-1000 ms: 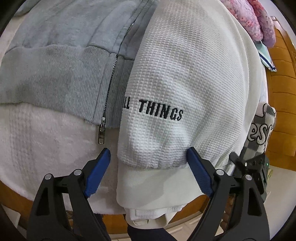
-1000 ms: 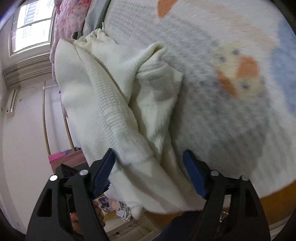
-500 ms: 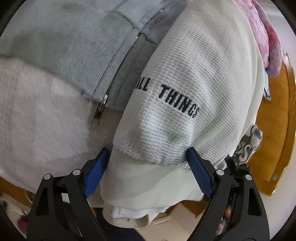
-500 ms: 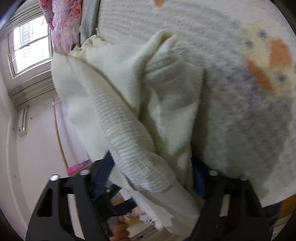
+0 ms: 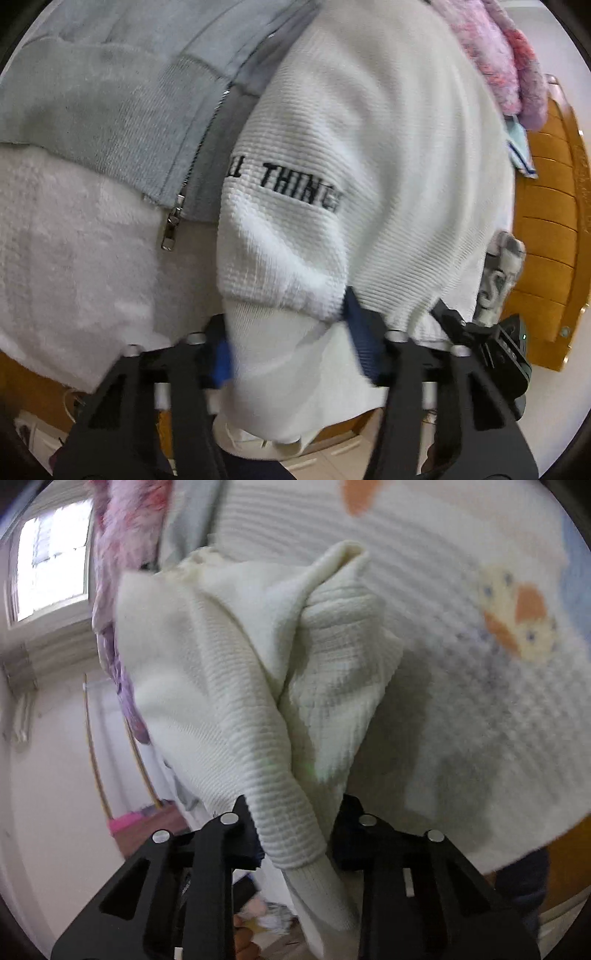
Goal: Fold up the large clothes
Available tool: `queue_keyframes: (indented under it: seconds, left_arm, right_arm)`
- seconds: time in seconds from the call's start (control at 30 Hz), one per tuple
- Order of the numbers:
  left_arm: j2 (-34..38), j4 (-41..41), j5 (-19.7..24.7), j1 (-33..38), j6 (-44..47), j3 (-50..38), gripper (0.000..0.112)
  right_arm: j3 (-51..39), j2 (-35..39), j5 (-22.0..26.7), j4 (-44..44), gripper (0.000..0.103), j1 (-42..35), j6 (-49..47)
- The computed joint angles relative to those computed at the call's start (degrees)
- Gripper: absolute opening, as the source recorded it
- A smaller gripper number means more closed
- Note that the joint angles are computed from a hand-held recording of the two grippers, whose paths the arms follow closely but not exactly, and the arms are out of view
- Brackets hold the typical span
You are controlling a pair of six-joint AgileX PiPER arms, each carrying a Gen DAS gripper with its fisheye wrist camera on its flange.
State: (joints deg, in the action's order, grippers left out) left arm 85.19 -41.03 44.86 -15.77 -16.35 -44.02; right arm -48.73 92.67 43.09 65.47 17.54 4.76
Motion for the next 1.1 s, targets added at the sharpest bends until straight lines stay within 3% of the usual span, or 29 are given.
queue_keyframes:
  seconds: [0.07, 0.13, 0.3, 0.4, 0.53, 0.73, 0.9, 1.1]
  left_arm:
    - [-1.2, -0.1, 3.0, 1.2, 1.0, -1.8, 0.035]
    - [-2.0, -1.9, 6.0, 2.9, 3.1, -3.9, 0.032]
    - [-3.8, -4.2, 11.2, 7.9, 5.8, -9.4, 0.028]
    - [-4.3, -1.1, 14.0, 9.0, 7.0, -15.5, 0.028]
    - [-3.7, 2.4, 16.8, 9.4, 7.2, -21.9, 0.028]
    - [-5.1, 6.9, 17.2, 6.3, 5.7, -28.7, 0.028]
    - [-5.5, 10.5, 15.9, 1.8, 1.0, -35.2, 0.028]
    - [-0.7, 21.2, 9.2, -10.5, -14.1, -46.8, 0.028]
  right_arm:
    - [-5.1, -0.9, 1.6, -9.4, 0.023, 1.1, 9.3]
    - [-10.4, -0.2, 2.2, -13.1, 0.023, 1.9, 14.9]
    - [-16.1, -1.6, 2.0, -15.8, 0.022, 3.1, 19.4]
    - [-22.0, -1.7, 2.2, -24.8, 0.021, 6.7, 25.6]
    - [-27.8, -0.8, 3.2, -33.5, 0.021, 10.2, 33.2]
    - [-32.0, -2.7, 4.9, -40.3, 0.02, 13.0, 38.9]
    - [-38.8, -3.4, 10.5, -39.7, 0.02, 8.8, 34.3]
    - [-48.4, -1.1, 19.2, -29.4, 0.02, -5.0, 17.0]
